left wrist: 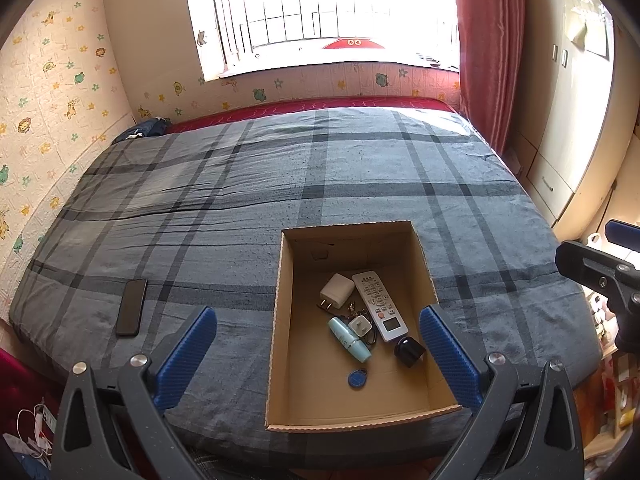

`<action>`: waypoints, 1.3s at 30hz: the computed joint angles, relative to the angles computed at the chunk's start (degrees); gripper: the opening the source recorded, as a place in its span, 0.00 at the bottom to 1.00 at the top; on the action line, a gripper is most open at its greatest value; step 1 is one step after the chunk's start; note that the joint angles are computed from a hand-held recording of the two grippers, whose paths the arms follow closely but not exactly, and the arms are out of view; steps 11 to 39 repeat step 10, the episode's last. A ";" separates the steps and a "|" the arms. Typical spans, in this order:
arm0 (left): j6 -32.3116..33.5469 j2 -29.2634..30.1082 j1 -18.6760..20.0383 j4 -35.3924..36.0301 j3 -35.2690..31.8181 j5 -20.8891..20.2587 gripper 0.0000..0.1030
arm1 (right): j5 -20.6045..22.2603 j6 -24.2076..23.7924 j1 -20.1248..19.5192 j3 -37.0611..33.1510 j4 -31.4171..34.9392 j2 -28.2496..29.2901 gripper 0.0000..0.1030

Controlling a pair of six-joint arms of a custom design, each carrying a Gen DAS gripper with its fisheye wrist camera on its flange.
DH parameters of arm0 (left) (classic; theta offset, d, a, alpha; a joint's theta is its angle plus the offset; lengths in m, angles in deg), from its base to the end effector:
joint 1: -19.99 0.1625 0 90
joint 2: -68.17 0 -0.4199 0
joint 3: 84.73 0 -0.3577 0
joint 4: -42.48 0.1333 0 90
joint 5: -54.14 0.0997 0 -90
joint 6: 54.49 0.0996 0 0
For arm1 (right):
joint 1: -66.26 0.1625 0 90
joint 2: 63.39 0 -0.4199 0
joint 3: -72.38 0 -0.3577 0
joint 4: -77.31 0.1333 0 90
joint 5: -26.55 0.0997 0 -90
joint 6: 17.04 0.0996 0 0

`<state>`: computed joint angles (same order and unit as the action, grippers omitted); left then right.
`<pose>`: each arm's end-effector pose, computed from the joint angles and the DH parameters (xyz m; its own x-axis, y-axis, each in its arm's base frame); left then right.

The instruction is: Organize rigid objects

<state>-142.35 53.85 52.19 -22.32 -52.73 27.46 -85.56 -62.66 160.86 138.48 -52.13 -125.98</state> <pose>-0.5503 -0.6092 0.0571 -0.6094 -0.3639 -0.7044 0.2982 0.7180 -0.6289 0.1505 -0.6753 0.4971 -0.6119 -0.4749 0.6326 -0.7181 0.6688 -0.1926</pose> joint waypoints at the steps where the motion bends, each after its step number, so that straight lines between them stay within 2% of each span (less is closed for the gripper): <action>1: 0.03 -0.01 0.04 -0.06 0.03 -0.02 1.00 | 0.08 0.07 -0.02 -0.07 0.07 0.06 1.00; 8: 2.88 -1.41 0.12 -4.89 3.65 0.64 1.00 | 0.00 0.10 -0.11 -0.54 0.37 0.62 1.00; 39: 2.32 -0.83 0.29 -3.39 2.38 0.69 1.00 | -0.09 0.18 -0.15 -0.90 0.40 1.01 1.00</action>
